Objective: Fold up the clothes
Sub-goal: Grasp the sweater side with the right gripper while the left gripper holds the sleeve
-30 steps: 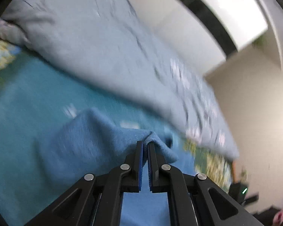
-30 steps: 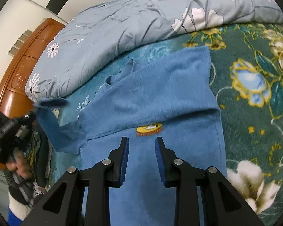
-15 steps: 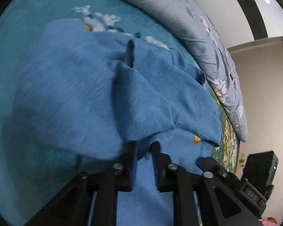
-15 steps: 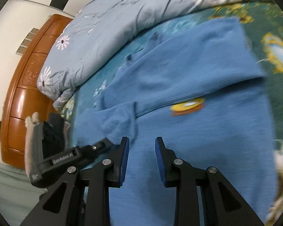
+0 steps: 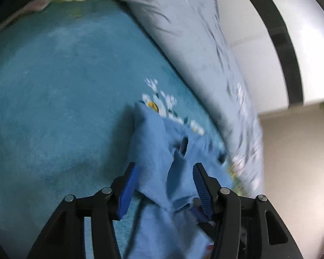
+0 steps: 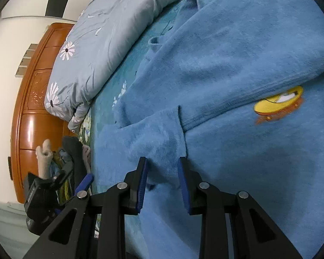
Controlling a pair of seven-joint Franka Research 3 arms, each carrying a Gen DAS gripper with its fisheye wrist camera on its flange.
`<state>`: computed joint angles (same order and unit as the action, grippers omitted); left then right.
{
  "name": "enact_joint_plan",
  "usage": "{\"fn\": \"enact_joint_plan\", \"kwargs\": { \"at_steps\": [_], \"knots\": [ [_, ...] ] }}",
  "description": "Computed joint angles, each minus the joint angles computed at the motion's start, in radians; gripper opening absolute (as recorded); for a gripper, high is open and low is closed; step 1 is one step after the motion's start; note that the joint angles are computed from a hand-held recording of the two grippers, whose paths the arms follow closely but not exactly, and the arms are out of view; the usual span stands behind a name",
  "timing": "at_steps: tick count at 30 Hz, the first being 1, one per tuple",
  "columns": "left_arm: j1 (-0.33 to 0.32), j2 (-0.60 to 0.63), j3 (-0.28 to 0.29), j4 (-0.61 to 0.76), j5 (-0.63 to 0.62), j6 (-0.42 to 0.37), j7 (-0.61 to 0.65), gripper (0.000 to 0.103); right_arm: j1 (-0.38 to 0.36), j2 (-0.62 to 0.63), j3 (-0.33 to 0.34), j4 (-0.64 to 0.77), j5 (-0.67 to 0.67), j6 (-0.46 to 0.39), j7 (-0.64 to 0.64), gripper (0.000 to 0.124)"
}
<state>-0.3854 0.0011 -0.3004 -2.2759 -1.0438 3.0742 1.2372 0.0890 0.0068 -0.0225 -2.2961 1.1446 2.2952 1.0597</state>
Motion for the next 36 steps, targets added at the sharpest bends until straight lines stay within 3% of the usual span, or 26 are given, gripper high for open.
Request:
{"fn": "enact_joint_plan", "kwargs": {
  "at_steps": [2,4,8,12,14,18,23,27,36],
  "knots": [
    [-0.002,0.000,-0.001,-0.001,-0.096,0.013,0.049,0.059,0.004,-0.001,0.004,0.004,0.017,0.013,0.004,0.026],
    [-0.005,0.003,-0.005,0.012,-0.232,0.025,0.154,0.059,0.010,-0.011,0.008,0.013,0.014,0.025,-0.004,0.007],
    [-0.006,0.002,-0.007,0.022,-0.317,0.025,0.229,0.059,0.029,-0.026,0.017,0.061,-0.043,0.044,-0.026,0.005],
    [-0.012,-0.002,-0.008,0.033,-0.448,0.053,0.342,0.059,0.074,-0.048,0.045,0.117,-0.173,0.135,-0.069,0.005],
    [-0.013,0.002,-0.008,0.042,-0.537,0.061,0.407,0.059,0.096,-0.046,0.052,0.148,-0.220,0.093,-0.133,0.005],
    [-0.012,0.004,-0.005,0.047,-0.620,0.063,0.454,0.059,0.143,-0.014,0.084,0.174,-0.440,0.001,-0.153,0.005],
    [-0.008,0.021,-0.001,0.061,-0.616,0.044,0.448,0.059,0.167,-0.028,0.086,0.117,-0.516,-0.012,-0.161,0.010],
    [-0.004,0.024,-0.002,0.057,-0.540,0.029,0.389,0.059,0.153,-0.076,0.062,0.081,-0.470,-0.025,-0.215,0.044],
    [0.000,0.014,-0.004,0.050,-0.573,0.009,0.410,0.059,0.079,-0.059,0.008,0.056,-0.392,0.011,-0.095,0.044]
  ]
}}
